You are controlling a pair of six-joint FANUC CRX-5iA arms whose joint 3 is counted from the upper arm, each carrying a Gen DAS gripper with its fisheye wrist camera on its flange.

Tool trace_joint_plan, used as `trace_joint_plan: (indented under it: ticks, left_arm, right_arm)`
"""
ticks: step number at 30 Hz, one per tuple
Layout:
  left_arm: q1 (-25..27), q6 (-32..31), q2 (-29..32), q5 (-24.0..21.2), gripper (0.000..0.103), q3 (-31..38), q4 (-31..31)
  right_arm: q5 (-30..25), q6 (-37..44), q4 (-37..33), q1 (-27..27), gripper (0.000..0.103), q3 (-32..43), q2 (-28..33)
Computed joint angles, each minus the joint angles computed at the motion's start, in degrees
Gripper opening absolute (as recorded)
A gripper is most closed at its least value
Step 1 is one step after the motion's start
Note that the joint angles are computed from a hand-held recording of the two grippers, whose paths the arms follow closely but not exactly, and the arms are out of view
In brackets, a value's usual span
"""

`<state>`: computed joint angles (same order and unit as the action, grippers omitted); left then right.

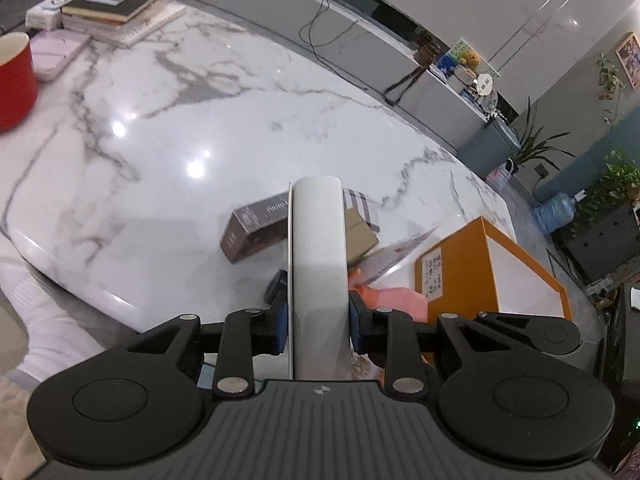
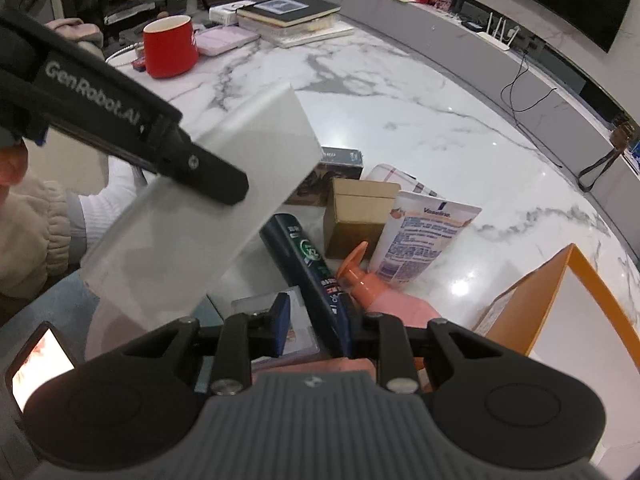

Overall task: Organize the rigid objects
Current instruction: 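Carry the white box and dark blue bottle over the orange box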

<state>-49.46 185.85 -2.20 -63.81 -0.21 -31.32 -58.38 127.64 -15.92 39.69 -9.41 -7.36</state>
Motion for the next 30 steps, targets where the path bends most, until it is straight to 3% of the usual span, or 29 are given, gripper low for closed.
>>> trace_joint_plan:
  ticks: [6,13,23,30]
  left_arm:
    - [-0.6,0.8,1.1,-4.9,0.033,1.2,-1.7]
    - [1.2,0.4,0.4,-3.7,0.032,-0.8,0.2]
    - [2.5,0.2,-0.4,-2.0,0.033,-2.4,2.2]
    - [2.3,0.5,-0.4,-2.1,0.032,-2.4,1.9]
  right_arm:
    - [0.2,-0.8,2.7,3.3,0.024,1.5,3.5]
    - [1.6,-2.1,8.5,7.7,0.031,1.8,7.3]
    - [4.5,-1.6,10.9,8.7,0.042,0.5,9.5]
    - [10.4,-1.7,12.9,10.0,0.036,-4.4,5.4]
